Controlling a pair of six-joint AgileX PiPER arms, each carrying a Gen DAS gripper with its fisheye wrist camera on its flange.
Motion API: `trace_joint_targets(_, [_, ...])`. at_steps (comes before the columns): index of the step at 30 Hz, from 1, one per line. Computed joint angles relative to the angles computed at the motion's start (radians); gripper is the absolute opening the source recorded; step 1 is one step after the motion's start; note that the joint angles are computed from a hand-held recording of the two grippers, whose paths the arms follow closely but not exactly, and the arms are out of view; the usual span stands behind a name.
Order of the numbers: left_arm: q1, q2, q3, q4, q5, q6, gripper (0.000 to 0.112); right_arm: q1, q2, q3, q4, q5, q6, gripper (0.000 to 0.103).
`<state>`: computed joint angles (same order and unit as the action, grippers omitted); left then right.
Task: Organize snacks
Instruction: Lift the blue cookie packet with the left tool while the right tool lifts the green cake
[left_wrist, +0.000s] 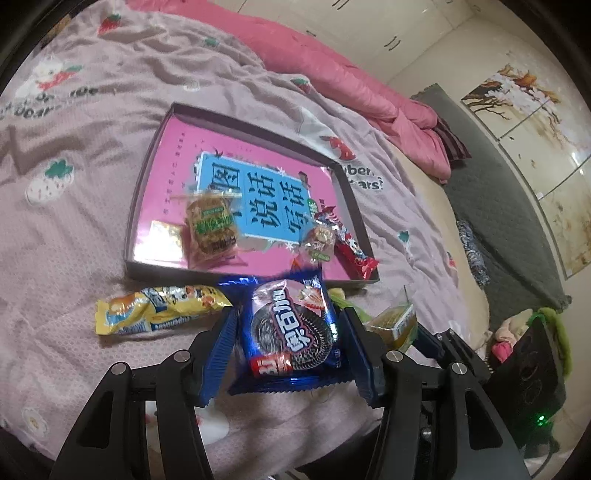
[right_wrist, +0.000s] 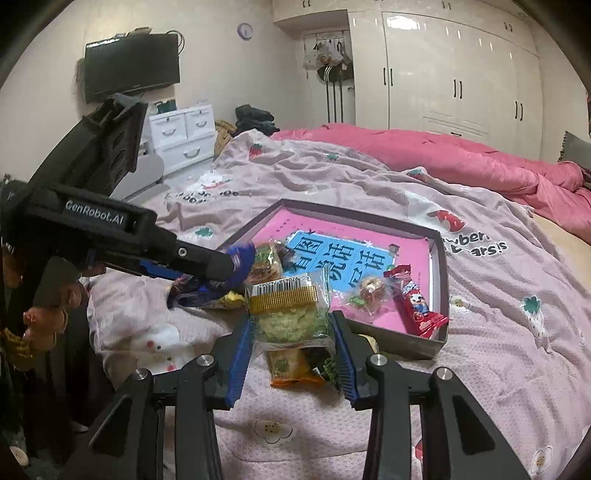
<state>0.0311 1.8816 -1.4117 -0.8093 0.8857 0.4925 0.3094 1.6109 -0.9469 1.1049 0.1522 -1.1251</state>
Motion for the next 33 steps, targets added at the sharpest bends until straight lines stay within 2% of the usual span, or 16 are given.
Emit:
trace_joint_targets(3, [-0.008,-0.015,0.002,0.003,-0.017,0.013,0.042,-0.014,0.002,-0.004,0.051,0.005,-0.038,0.042])
trace_joint_targets(7, [-0.029,0.003,-0.014,0.065,-0.044,-0.018,0.042,-0.033,0.022,-0.022,-0.015,0.026,0.043,0.042])
trace_joint_targets(9, [-0.026,0.020,-0.015,0.066,-0.027,-0.012,0.042,-0.041,0.029,-0.026,-0.034,0.032,0.072,0.042])
trace_joint_targets(11, [-0.035,0.020,-0.009,0.105,-0.015,-0.016,0.048,-0.045,0.030,-0.026,-0.034,0.033,0.078,0.042])
trace_joint_targets(13, [-0.048,0.013,-0.001,0.163,0.007,-0.032,0.066,-0.048,0.031,-0.027,-0.022,0.032,0.071,0.042])
trace_joint_targets(18, [-0.095,-0.037,0.085,0.284,-0.012,-0.006,0.076,-0.049,0.032,-0.028,0.013,0.037,0.033,0.042])
trace_joint_targets(21, [-0.129,-0.055,0.136,0.356,-0.046,0.027,0.077,-0.051,0.032,-0.028,0.026,0.039,0.025,0.042])
trace_joint_targets(25, [-0.176,-0.046,0.171,0.472,-0.116,-0.030,0.077,-0.057,0.024,-0.026,0.060,0.040,0.002,0.042])
trace_joint_targets(33, [-0.206,0.012,0.174,0.544,-0.155,-0.070,0.077,-0.066,0.027,-0.028,0.061,0.034,0.012,0.042])
